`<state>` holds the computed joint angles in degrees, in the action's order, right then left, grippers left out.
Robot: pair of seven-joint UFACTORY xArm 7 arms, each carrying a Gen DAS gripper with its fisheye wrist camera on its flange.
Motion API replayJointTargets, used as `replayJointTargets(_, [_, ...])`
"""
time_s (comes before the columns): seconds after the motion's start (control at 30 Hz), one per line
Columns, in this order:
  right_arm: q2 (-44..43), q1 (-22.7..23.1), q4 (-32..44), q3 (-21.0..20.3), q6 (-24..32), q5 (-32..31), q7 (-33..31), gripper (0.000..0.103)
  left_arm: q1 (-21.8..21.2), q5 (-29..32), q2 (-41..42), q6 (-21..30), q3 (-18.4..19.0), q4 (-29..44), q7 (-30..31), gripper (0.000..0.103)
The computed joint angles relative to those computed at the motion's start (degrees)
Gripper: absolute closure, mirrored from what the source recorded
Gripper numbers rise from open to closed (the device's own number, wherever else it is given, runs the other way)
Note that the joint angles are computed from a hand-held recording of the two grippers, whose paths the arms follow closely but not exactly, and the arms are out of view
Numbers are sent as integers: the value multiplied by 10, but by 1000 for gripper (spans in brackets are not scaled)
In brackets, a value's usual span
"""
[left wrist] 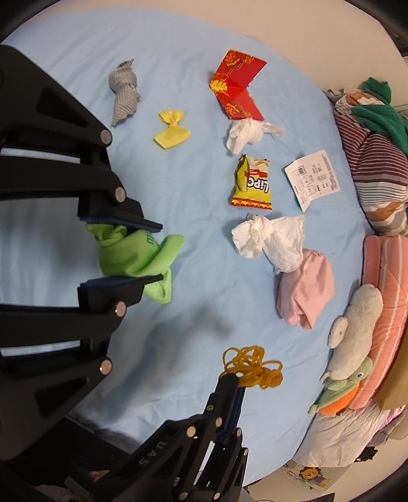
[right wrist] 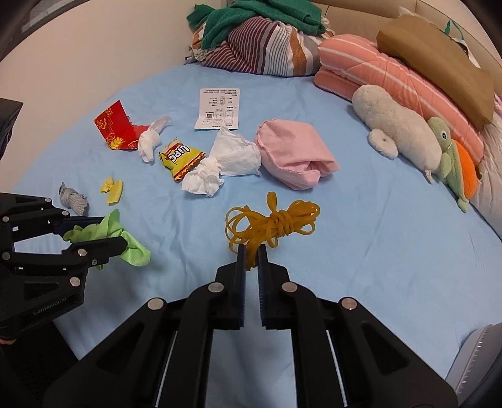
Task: Collect trash
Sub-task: 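Carry the green cloth and rubber bands with both tools to the grey bin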
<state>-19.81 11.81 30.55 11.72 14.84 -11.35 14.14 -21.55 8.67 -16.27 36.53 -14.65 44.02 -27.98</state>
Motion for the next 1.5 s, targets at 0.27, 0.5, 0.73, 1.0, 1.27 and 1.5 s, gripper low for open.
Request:
replayJointTargets(0.27, [-163,30,-55,-16,77,32,-33,97,-15,14,-58,54,-30,23,-17,77])
replayJointTargets(0.5, [-324,33,-96,-25,171,55,-52,97,-38,17,-69,90,-56,70,-18,77])
replayJointTargets(0.73, [-502,3,-119,-46,287,64,-67,97,-63,27,-45,100,-84,131,-17,77])
replayJointTargets(1.0, [-661,-74,-95,-106,432,54,-126,97,-102,72,33,113,-114,245,-15,77])
replayJointTargets(1.27, [-699,-179,-8,-194,518,9,-215,97,-179,143,168,149,-119,425,2,77])
replayJointTargets(1.5, [-663,-245,66,-266,532,-32,-287,97,-285,202,323,204,-102,650,42,77])
